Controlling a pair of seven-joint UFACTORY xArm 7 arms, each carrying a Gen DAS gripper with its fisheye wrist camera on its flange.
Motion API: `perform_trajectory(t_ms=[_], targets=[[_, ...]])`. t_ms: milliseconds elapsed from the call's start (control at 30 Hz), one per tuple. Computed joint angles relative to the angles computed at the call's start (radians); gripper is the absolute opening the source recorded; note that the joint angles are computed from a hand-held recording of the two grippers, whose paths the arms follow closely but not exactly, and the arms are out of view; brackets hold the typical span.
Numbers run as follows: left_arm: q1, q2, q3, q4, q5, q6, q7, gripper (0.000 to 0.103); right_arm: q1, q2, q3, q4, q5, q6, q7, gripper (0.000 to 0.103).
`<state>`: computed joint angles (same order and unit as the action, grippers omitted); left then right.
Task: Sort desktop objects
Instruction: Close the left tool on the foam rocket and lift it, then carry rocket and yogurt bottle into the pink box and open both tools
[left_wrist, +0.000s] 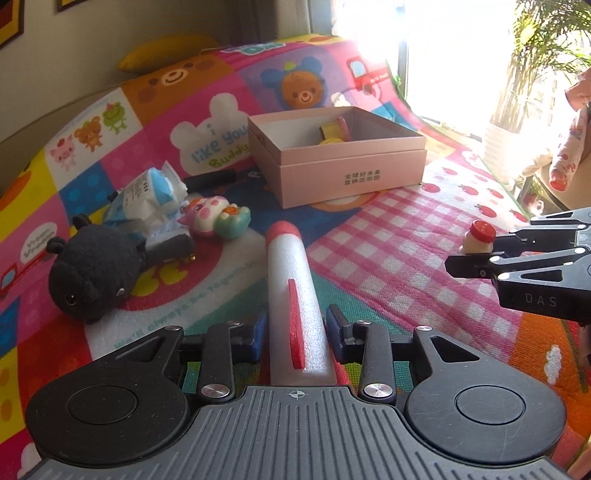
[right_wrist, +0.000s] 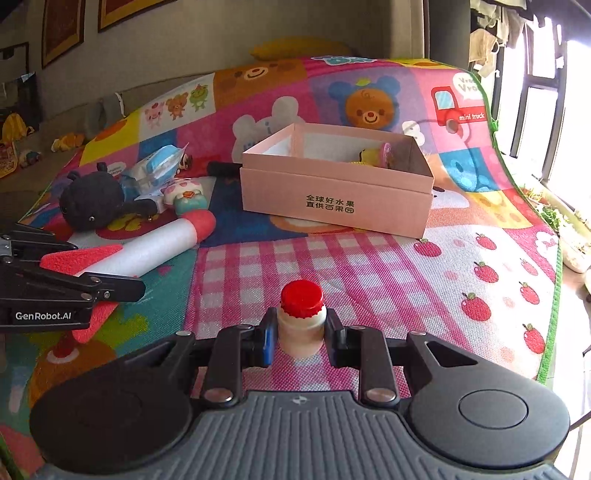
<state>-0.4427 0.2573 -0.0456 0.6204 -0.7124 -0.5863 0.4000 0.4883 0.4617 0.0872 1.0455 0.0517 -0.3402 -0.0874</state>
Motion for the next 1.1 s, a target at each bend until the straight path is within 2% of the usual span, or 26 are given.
perform_trajectory(t_ms=[133, 167, 233, 300, 333, 467, 600, 700, 767, 800, 833, 900, 967, 1000, 1033, 1067, 1100], targets=[[0.01, -0.093, -0.034, -0.093, 0.06, -0.074, -0.028, 0.037, -0.106, -0.092, 0.088, -0.092, -0.084, -0.017, 0.038, 0.025], [0.012, -0.11, -0.042, -0.103, 0.062, -0.093, -0.02, 0.034, -0.138, -0.115, 0.113, -0.109, -0.11, -0.019, 0.06, 0.025], [0.014, -0.139, -0.056, -0.099, 0.058, -0.134, 0.015, 0.032, -0.24, -0.161, 0.189, -0.138, -0.206, -0.025, 0.134, 0.025], [0.019, -0.144, -0.065, -0.068, 0.051, -0.183, 0.07, 0.032, -0.306, -0.2, 0.228, -0.147, -0.297, -0.04, 0.203, 0.025], [0.024, -0.139, -0.068, -0.048, 0.051, -0.21, 0.092, 0.032, -0.313, -0.217, 0.224, -0.145, -0.322, -0.049, 0.223, 0.025], [0.054, -0.106, -0.064, 0.067, 0.086, -0.245, 0.141, 0.032, -0.281, -0.249, 0.163, -0.107, -0.339, -0.081, 0.245, 0.025], [0.074, -0.019, -0.042, 0.25, 0.124, -0.223, 0.181, 0.032, -0.198, -0.204, 0.078, -0.01, -0.244, -0.078, 0.155, 0.025], [0.079, 0.095, -0.016, 0.438, 0.147, -0.185, 0.188, 0.032, -0.224, -0.116, 0.096, 0.131, -0.257, -0.038, 0.152, 0.025], [0.073, 0.192, 0.008, 0.576, 0.133, -0.161, 0.189, 0.032, -0.176, -0.038, 0.054, 0.252, -0.21, -0.003, 0.114, 0.025], [0.079, 0.255, 0.018, 0.658, 0.133, -0.133, 0.172, 0.032, -0.121, 0.019, 0.0, 0.337, -0.159, 0.02, 0.085, 0.025], [0.097, 0.296, 0.016, 0.708, 0.156, -0.101, 0.131, 0.034, -0.096, 0.069, -0.024, 0.413, -0.132, 0.048, 0.069, 0.025], [0.147, 0.35, 0.002, 0.769, 0.219, 0.009, 0.034, 0.068, -0.093, 0.177, -0.026, 0.571, -0.119, 0.117, 0.051, 0.026], [0.197, 0.357, -0.027, 0.736, 0.283, 0.052, -0.051, 0.073, -0.063, 0.273, -0.064, 0.707, -0.098, 0.194, 0.049, 0.033], [0.244, 0.344, -0.063, 0.687, 0.353, 0.053, -0.1, 0.079, -0.041, 0.308, -0.098, 0.756, -0.081, 0.233, 0.064, 0.036], [0.281, 0.329, -0.087, 0.634, 0.412, 0.04, -0.14, 0.084, -0.041, 0.328, -0.103, 0.779, -0.074, 0.253, 0.077, 0.042], [0.297, 0.314, -0.094, 0.577, 0.446, 0.012, -0.168, 0.095, -0.065, 0.336, -0.071, 0.778, -0.077, 0.252, 0.075, 0.047], [0.306, 0.301, -0.091, 0.527, 0.471, -0.012, -0.189, 0.097, -0.09, 0.34, -0.039, 0.765, -0.079, 0.239, 0.073, 0.059]])
